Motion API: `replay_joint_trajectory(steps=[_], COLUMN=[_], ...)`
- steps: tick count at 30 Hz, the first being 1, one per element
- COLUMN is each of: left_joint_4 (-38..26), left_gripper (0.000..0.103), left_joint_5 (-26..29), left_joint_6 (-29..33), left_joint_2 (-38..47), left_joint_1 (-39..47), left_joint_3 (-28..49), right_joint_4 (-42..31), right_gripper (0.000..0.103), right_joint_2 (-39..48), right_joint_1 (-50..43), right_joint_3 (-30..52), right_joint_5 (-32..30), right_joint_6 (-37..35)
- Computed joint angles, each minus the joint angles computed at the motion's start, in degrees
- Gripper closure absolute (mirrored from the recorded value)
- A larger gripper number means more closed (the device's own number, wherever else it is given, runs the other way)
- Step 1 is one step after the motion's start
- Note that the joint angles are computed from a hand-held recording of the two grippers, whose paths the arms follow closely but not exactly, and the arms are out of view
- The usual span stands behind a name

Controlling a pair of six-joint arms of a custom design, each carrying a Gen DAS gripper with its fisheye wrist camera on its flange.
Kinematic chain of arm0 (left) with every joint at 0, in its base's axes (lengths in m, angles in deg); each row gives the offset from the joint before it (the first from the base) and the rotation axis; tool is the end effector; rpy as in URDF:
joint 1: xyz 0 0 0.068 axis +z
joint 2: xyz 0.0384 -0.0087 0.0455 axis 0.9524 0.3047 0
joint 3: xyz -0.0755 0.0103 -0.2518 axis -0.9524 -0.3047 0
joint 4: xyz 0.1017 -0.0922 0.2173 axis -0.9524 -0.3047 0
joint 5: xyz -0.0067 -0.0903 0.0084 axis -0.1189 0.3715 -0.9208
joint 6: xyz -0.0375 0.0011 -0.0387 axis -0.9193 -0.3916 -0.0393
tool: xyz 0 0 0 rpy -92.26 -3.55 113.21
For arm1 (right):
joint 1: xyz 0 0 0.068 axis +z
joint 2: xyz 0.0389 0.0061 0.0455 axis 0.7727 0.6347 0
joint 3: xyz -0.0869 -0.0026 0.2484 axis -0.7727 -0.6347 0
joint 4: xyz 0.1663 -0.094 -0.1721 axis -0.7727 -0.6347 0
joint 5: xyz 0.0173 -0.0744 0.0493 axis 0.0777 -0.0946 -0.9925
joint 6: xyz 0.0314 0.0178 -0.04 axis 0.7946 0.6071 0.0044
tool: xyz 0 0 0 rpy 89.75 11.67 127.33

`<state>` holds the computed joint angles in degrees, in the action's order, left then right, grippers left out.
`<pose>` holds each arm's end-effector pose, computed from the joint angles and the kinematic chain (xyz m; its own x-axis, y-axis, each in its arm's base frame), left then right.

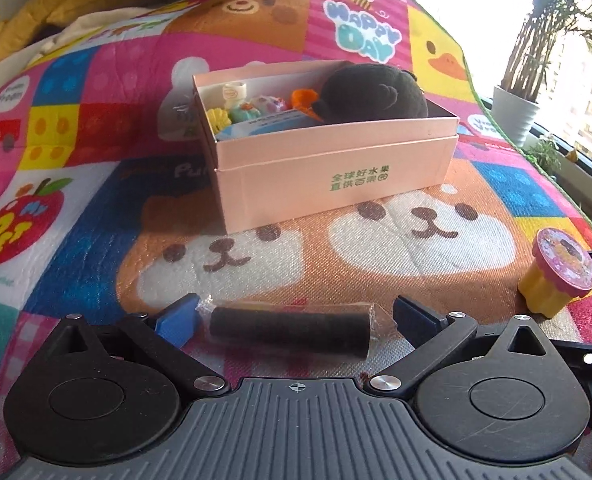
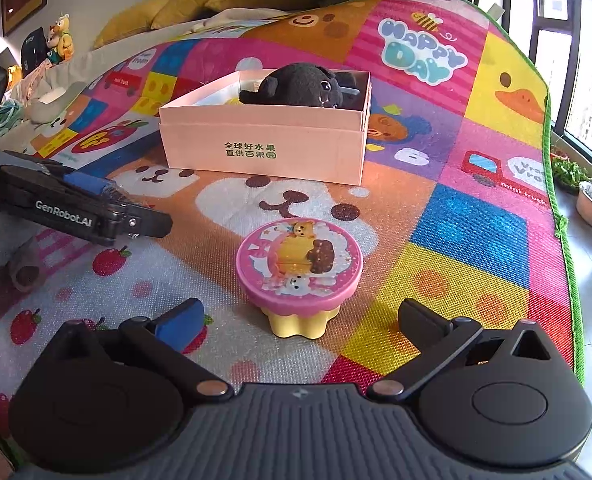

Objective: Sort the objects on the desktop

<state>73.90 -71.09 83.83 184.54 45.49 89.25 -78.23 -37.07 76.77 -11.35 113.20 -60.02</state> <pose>0.3140 -0.1674 0.1476 -0.4753 0.4875 -0.7324 0.7101 0.7041 0.0079 0.1301 0.0472 0.1263 -0.6342 0.1196 -0.7638 0.1558 0.9875 0.0253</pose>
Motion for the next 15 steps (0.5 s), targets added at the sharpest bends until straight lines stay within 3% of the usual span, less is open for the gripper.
replay_joint_trajectory(steps=[4, 8, 13, 15], left_joint_4=[0.94, -0.52, -2.91, -2.95], left_gripper=[0.008, 0.013, 0.013, 0.013], left_joint_5=[-0.10, 1.13, 3.12, 3.80], left_joint_6=[1.26, 2.49, 4.95, 5.52], left_joint_2=[-2.70, -7.45, -12.44, -14.15], left_joint_1=[-0.11, 1.49, 3.65, 4.28], left_joint_3=[-2.68, -5.76, -10.00, -11.69], right_joint_4=[-1.39, -2.33, -1.33, -1.02], right_gripper=[0.000, 0.001, 0.016, 0.035], right_joint_2=[-0.09, 0.09, 4.92, 7.18], right_joint_1=[0.56, 4.65, -0.35, -1.27], right_joint_3=[0.82, 2.38, 6.13, 7.40], right_joint_5=[0.12, 5.50, 1.12, 1.01], right_joint_6=[-0.75, -0.72, -2.89, -3.30])
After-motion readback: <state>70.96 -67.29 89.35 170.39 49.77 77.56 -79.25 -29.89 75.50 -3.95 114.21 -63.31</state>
